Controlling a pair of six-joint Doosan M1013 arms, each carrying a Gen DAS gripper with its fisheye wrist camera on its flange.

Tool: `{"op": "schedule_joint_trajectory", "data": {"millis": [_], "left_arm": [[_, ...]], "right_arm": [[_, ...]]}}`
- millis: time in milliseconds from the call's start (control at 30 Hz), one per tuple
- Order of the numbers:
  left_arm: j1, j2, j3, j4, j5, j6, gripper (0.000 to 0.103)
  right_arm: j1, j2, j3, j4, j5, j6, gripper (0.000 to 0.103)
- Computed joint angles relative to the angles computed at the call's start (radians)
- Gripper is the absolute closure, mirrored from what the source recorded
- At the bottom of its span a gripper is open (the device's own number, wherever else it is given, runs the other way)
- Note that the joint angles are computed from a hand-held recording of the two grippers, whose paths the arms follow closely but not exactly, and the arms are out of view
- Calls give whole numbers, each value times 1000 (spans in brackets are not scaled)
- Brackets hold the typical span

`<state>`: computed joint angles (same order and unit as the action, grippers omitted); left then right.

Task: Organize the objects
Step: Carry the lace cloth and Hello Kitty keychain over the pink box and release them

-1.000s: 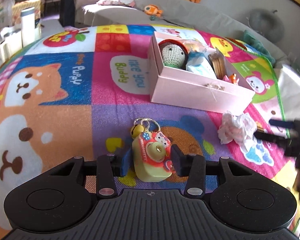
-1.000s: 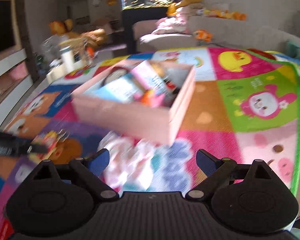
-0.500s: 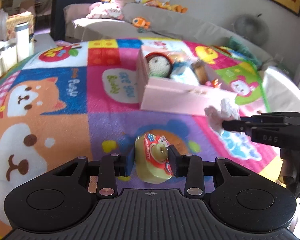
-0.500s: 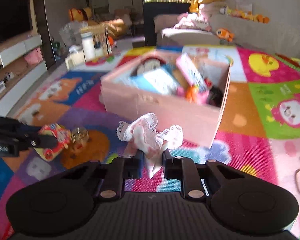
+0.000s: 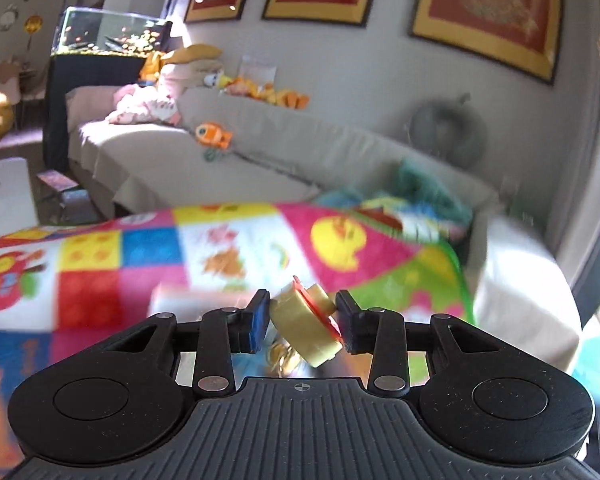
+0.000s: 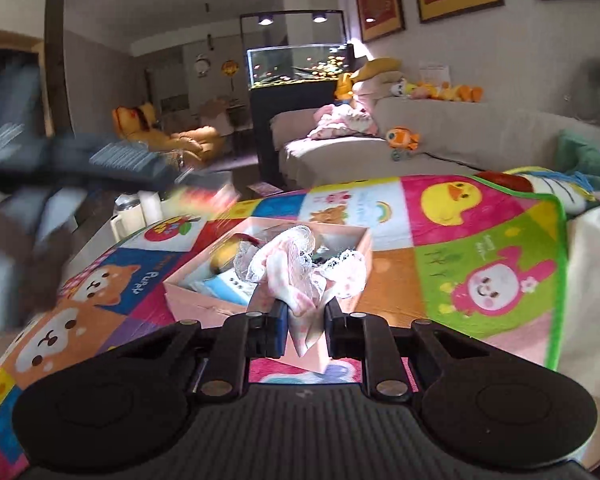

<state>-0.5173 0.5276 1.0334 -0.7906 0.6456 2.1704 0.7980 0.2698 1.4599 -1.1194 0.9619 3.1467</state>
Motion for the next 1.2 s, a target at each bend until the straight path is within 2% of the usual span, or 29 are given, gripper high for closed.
{"op": "schedule_joint_trajectory", "data": {"millis": [33, 100, 167, 300, 433, 567, 667, 733, 800, 867, 900, 967, 1000, 1033, 1067, 1100, 1200], "left_arm": [[-7, 25, -30, 1, 2, -36, 63], [-22, 78, -102, 105, 39, -201, 64], [-26, 91, -109, 163, 33, -275, 66], [6, 47, -10, 46, -27, -167, 66], [50, -15, 112, -73, -76, -78, 66], [91, -55, 205, -137, -66, -40, 66], [113, -66, 238, -142, -22, -43, 66], [126, -69, 251, -160, -3, -31, 66], [141, -72, 260, -178, 11, -11, 66], [153, -74, 264, -187, 16, 5, 66], [158, -74, 264, -188, 17, 9, 66], [166, -76, 269, -190, 11, 12, 66], [169, -73, 267, -189, 10, 5, 66], [170, -69, 261, -182, 11, -6, 66], [170, -66, 257, -176, 10, -16, 66], [169, -61, 249, -171, 12, -24, 66], [161, -45, 220, -184, 25, -10, 66]], "right_arm": [[0, -3, 7, -3, 3, 8, 86], [-5, -8, 19, 0, 10, 21, 85], [-11, -15, 30, 8, 24, 44, 85], [-36, -26, 44, 45, 13, 89, 85], [-83, -21, 19, 92, -46, 74, 85], [-138, 34, -90, 186, -63, -72, 85], [-198, 102, -212, 356, -65, -225, 85], [-229, 165, -310, 472, -21, -338, 85], [-251, 235, -414, 565, 59, -430, 85], [-265, 297, -495, 629, 132, -516, 79], [-267, 320, -523, 643, 165, -535, 71], [-267, 334, -538, 648, 187, -535, 69], [-267, 323, -523, 654, 171, -530, 60], [-268, 308, -503, 660, 150, -517, 42], [-267, 291, -482, 650, 132, -492, 35], [-263, 272, -459, 629, 113, -463, 33], [-251, 220, -395, 547, 49, -386, 34]]}}
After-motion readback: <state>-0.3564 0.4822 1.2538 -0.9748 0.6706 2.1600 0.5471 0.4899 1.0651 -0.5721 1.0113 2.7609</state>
